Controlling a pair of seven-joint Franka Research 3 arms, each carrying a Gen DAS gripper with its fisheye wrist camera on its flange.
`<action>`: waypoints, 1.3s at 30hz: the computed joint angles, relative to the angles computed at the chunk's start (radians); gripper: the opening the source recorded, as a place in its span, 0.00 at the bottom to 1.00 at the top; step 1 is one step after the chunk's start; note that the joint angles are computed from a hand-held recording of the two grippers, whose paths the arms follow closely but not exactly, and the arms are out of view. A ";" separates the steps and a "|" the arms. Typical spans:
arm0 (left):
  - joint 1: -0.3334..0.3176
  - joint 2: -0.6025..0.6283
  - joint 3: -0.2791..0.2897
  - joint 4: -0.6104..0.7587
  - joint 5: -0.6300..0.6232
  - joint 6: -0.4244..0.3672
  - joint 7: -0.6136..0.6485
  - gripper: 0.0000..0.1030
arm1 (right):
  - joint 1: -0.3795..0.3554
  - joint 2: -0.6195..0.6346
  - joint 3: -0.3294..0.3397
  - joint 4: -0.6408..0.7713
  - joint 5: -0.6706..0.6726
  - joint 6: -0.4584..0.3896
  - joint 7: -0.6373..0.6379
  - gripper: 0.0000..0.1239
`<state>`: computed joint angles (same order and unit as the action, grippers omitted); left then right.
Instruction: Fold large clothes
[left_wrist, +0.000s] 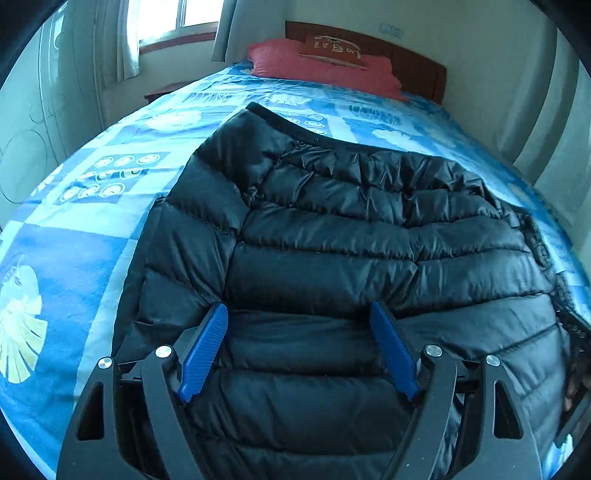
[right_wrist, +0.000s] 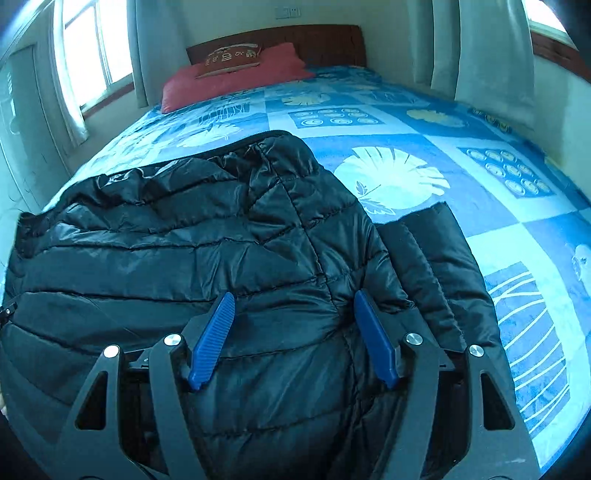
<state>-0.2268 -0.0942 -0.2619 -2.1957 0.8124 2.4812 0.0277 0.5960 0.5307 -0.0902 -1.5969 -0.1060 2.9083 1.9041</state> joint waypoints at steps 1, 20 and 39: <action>-0.003 -0.007 -0.002 0.001 -0.003 -0.009 0.004 0.76 | -0.008 -0.018 0.008 -0.017 0.006 0.003 -0.008 0.54; -0.122 -0.616 -0.142 -0.522 -0.343 -0.006 -0.463 0.76 | -0.191 -0.442 0.153 -0.605 0.257 0.098 -0.035 0.60; 0.059 -0.575 -0.242 -0.509 -0.160 0.193 -0.661 0.27 | -0.267 -0.445 0.336 -0.595 0.942 0.192 -0.595 0.14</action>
